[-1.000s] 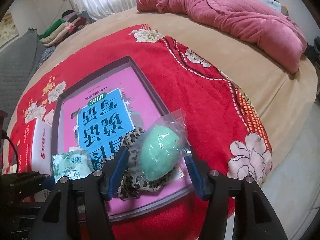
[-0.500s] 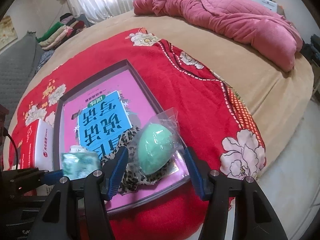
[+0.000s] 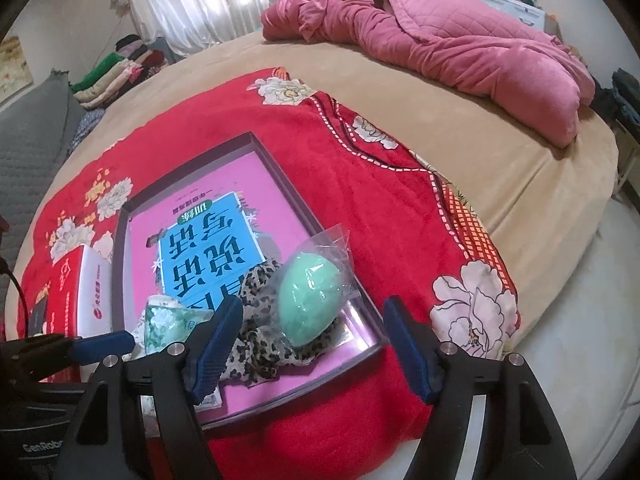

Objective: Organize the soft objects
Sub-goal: 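Open the left tool to drop the green tissue pack while the right tool releases the bath ball, then withdraw both open tools from the box back toward the item pile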

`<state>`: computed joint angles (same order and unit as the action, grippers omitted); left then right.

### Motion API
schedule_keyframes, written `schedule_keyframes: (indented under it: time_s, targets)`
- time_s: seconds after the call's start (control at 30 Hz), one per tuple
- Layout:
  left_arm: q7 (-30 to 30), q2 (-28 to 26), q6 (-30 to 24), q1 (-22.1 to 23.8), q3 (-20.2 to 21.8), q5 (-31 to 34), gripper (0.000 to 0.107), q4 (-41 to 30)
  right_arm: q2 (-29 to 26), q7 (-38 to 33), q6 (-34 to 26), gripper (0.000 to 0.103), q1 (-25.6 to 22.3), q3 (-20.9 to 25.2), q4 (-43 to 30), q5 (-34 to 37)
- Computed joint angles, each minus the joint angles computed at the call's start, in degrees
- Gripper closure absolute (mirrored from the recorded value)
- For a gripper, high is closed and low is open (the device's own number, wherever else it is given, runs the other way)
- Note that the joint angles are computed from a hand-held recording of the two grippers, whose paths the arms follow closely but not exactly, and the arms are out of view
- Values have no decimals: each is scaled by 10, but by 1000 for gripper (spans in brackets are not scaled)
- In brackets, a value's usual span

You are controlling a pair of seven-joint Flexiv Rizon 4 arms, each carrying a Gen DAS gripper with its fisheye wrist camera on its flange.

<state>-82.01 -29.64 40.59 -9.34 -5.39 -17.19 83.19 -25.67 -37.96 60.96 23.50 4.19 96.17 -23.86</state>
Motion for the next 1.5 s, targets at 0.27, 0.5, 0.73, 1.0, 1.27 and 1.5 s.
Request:
schedule_keyframes:
  time_s: [0.27,0.5,0.73,1.0,1.27,1.5]
  targets:
    - [-16,29,27,6,7,0,38,28,9,8,-6,29,8,-3,3,-16]
    - [-11,60,43,16,10,-10,24,63,20,20,-11,29,20,-6,10,-47]
    - [-5,98,66,22,15,-16,24,108,30,36,-19,28,34,-5,17,-82]
    - [15,145,86,31,21,-27,24,160,45,58,-19,28,43,0,24,-109]
    - [27,186,102,36,31,-28,24,200,65,100,-10,28,56,-2,33,-158]
    - [38,219,115,44,39,-40,24,230,83,143,-30,28,66,-3,33,-207]
